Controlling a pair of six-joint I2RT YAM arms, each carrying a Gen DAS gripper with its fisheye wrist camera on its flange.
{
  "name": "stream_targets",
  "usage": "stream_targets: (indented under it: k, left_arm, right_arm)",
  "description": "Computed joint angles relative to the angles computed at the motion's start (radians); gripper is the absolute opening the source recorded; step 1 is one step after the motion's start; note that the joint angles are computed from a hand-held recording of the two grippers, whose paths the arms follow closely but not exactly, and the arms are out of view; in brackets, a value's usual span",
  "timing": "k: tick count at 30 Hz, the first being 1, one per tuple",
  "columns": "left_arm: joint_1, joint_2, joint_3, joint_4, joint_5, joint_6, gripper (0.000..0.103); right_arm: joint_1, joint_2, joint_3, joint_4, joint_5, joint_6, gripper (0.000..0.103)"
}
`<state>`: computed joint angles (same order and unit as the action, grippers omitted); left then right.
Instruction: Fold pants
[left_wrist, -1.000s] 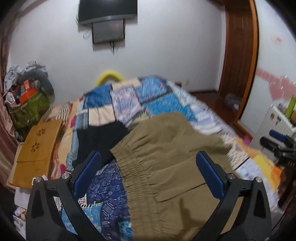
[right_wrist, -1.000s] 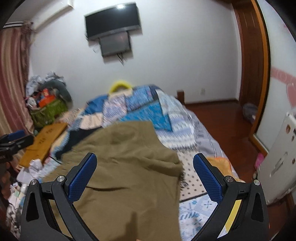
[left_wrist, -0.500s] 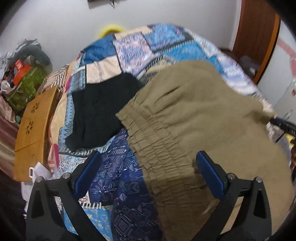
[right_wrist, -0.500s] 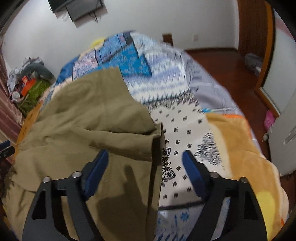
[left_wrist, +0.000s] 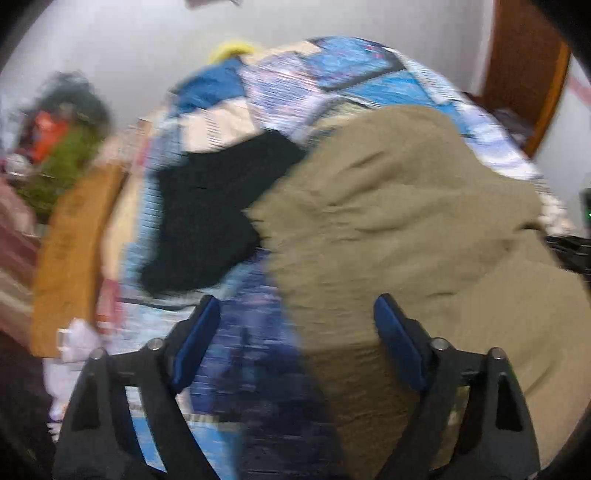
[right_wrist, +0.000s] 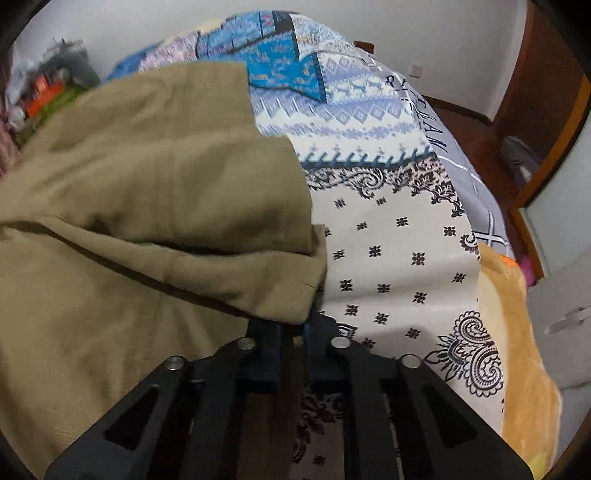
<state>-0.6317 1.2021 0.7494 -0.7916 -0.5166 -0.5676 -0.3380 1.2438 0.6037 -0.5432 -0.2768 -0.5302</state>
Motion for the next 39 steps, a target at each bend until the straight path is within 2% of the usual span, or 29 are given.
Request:
stream_targets:
  k: [1, 2, 4, 5, 7, 9, 12, 13, 14, 17, 20, 23, 26, 28, 30, 32, 37, 39]
  left_arm:
    - [0.013, 0.039, 0.001, -0.04, -0.07, -0.03, 0.042]
    - [0.074, 0.039, -0.025, -0.033, -0.032, -0.016, 0.036]
    - [0.289, -0.015, -0.097, 0.026, 0.254, 0.087, 0.035]
    - [0.344, -0.038, -0.117, 0.036, 0.319, 0.109, 0.034]
    - [0.401, -0.122, -0.147, 0.036, 0.367, 0.141, 0.034]
    - [0.378, -0.189, -0.133, 0.002, 0.338, 0.157, 0.037]
    - [0.306, -0.247, -0.083, -0.041, 0.291, 0.154, 0.062]
    - [0.281, -0.264, -0.069, -0.041, 0.28, 0.15, 0.073]
    - [0.259, -0.274, -0.068, -0.033, 0.272, 0.144, 0.079]
    - [0.201, -0.265, -0.021, -0.02, 0.273, 0.142, 0.089]
    - [0.165, -0.163, 0.034, 0.016, 0.294, 0.142, 0.089]
    - [0.152, -0.062, 0.065, 0.048, 0.315, 0.14, 0.089]
    - [0.174, 0.035, 0.083, 0.081, 0.345, 0.137, 0.089]
    - [0.199, 0.077, 0.072, 0.101, 0.39, 0.122, 0.089]
    - [0.23, 0.099, 0.048, 0.142, 0.44, 0.12, 0.089]
    - [0.239, 0.093, 0.023, 0.174, 0.419, 0.121, 0.09]
    - [0.235, 0.074, -0.019, 0.215, 0.302, 0.134, 0.09]
    - [0.226, 0.063, -0.022, 0.212, 0.27, 0.149, 0.09]
  right_arm:
    - [-0.003, 0.013, 0.008, -0.005, -0.001, 0.0, 0.008]
    - [-0.007, 0.018, 0.013, -0.01, -0.002, 0.004, 0.008]
    - [-0.015, 0.013, 0.019, -0.029, -0.006, -0.002, 0.008]
    - [-0.019, 0.005, 0.012, -0.029, -0.011, -0.011, 0.008]
    - [-0.031, -0.01, 0.013, -0.049, -0.018, -0.031, 0.008]
    - [-0.048, -0.03, 0.029, -0.098, -0.026, -0.055, 0.011]
    - [-0.097, -0.094, 0.055, -0.171, -0.067, -0.113, 0.033]
    - [-0.112, -0.134, 0.056, -0.187, -0.083, -0.131, 0.044]
    - [-0.135, -0.175, 0.058, -0.206, -0.108, -0.153, 0.051]
    - [-0.187, -0.221, 0.093, -0.246, -0.178, -0.191, 0.06]
    - [-0.196, -0.201, 0.146, -0.251, -0.235, -0.157, 0.064]
    - [-0.143, -0.136, 0.182, -0.2, -0.224, -0.083, 0.064]
    - [-0.037, -0.004, 0.214, -0.121, -0.127, -0.002, 0.064]
    - [0.016, 0.054, 0.217, -0.095, -0.066, 0.034, 0.064]
    - [0.041, 0.11, 0.225, -0.1, -0.066, 0.038, 0.06]
    - [0.066, 0.185, 0.247, -0.154, -0.077, 0.005, 0.03]
    - [0.165, 0.164, 0.17, -0.058, 0.02, 0.034, 0.015]
    - [0.17, 0.163, 0.166, -0.047, 0.028, 0.055, 0.015]
